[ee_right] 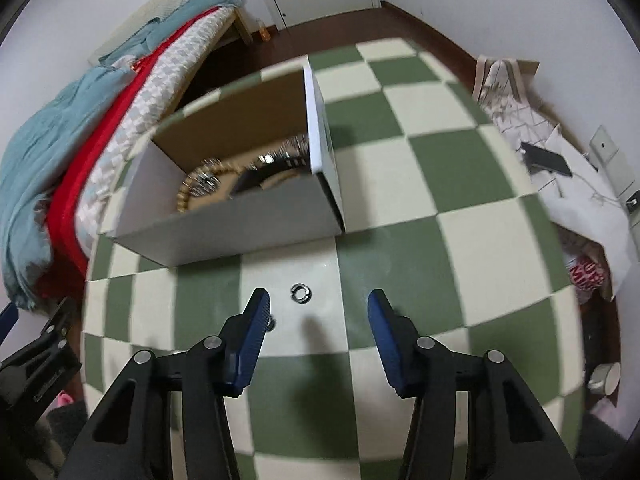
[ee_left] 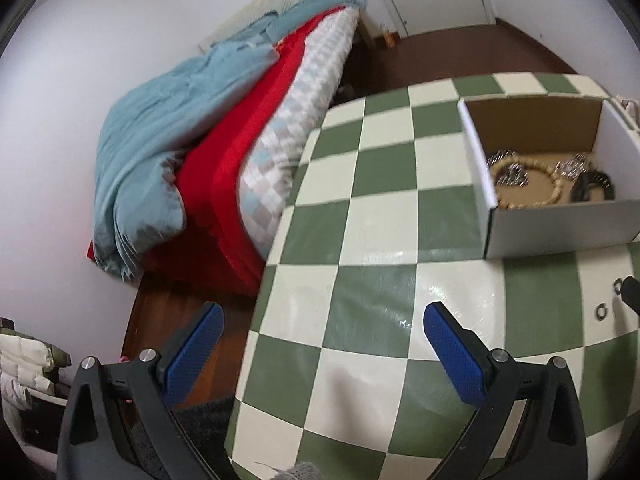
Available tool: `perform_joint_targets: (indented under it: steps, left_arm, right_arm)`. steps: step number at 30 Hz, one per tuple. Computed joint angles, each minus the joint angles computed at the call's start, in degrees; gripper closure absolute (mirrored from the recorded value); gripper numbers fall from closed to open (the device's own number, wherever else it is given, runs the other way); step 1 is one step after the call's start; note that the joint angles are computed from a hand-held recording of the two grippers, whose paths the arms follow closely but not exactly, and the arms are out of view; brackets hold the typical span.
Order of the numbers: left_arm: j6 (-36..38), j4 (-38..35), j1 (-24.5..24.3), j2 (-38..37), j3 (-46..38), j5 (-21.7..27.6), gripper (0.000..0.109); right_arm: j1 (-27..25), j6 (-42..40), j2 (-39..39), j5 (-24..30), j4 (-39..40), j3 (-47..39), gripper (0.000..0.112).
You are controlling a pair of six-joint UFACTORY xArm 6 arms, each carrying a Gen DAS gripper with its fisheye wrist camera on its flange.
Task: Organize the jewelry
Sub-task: 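Close right gripper on a black ring while left gripper closes on the other ring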
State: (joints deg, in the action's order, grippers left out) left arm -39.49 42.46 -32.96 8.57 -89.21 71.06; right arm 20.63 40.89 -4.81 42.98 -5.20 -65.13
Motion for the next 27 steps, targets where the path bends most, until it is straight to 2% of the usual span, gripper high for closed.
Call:
perform_joint_targets:
  steps: [3,6,8,9,10,14,18,23,27]
  left_arm:
    - [0.4,-0.6,0.6,0.9,-0.2,-0.2,0.006]
    - [0.7,-1.3,0.9,1.5,-0.4,-0.3,0.006]
    - [0.8,-2.2,1.0,1.9,-0.7,-0.2,0.006]
    - [0.9,-2.5,0.9,2.0,-0.8,-0.3,0.006]
    - [1.1,-2.9,0.7,2.1,-1.0,-0.2,0.006]
    - [2.0,-6.3,-0.6,2.6,-2.0,-1.1,0.006]
    - [4.6,-12.7,-2.2,4.5,-4.5,-2.5,0.006]
    - [8.8,-18.4,-5.6,9.4,-9.2,-3.9,0.006]
    - [10.0,-20.4,-7.0,12.0,-11.6,-4.5,0.008]
  right_arm:
    - [0.8,0.3,2.7,-1.3,-1.8,-0.4,0.059]
    - [2.5,2.4,4.6,-0.5,-8.4,-2.0,0.060]
    - [3.5,3.0,5.5,0.8,-12.0,-3.2,0.076]
    - [4.3,3.8,6.1,2.0,-15.0,-3.9,0.091]
    - [4.7,3.8,6.3,2.3,-16.1,-4.1,0.100]
    - [4.6,3.2,5.6,2.3,-17.1,-3.4,0.101]
    - [2.0,6.3,0.4,1.0,-14.7,1.3,0.101]
    - [-0.5,8.1,-5.7,2.4,-14.0,6.3,0.101]
    - [-2.2,8.9,-9.0,3.8,-14.1,9.2,0.100]
